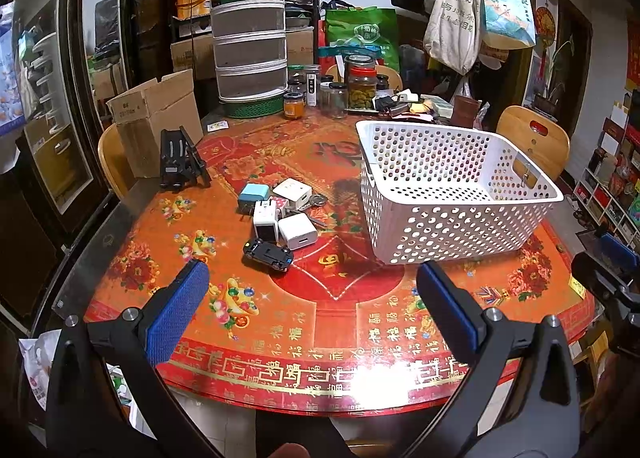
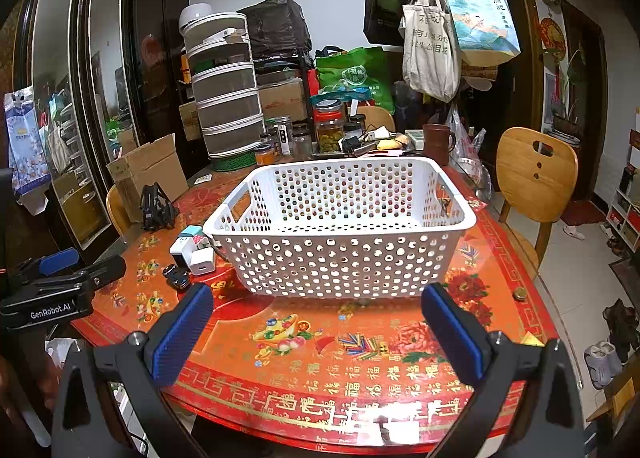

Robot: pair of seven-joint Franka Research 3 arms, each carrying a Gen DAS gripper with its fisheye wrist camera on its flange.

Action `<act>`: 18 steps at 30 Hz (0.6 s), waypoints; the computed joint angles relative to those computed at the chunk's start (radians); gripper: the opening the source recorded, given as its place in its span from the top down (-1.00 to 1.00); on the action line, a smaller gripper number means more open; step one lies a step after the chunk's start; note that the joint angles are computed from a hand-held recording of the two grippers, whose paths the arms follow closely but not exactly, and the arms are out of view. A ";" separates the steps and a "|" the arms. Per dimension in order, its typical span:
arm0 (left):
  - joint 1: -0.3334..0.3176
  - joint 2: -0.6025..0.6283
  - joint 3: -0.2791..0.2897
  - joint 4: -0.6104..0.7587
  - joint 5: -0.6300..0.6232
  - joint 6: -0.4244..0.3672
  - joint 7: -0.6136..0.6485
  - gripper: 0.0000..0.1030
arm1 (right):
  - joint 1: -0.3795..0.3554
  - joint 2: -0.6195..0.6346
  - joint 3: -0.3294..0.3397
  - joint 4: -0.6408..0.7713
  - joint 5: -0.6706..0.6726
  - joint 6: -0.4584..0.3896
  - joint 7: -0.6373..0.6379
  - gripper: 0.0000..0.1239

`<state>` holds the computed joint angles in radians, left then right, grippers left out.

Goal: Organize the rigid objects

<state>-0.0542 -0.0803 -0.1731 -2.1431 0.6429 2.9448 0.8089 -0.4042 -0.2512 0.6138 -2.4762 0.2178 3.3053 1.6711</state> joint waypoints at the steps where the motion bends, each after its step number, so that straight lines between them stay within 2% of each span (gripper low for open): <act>1: 0.001 0.001 -0.001 0.002 0.006 -0.003 -0.006 -0.99 | -0.002 0.000 0.002 0.000 0.000 0.000 0.001 -0.66; 18: -0.002 0.001 0.000 0.003 0.006 -0.005 -0.006 -0.99 | -0.008 0.000 0.006 0.000 -0.008 -0.002 0.008 -0.66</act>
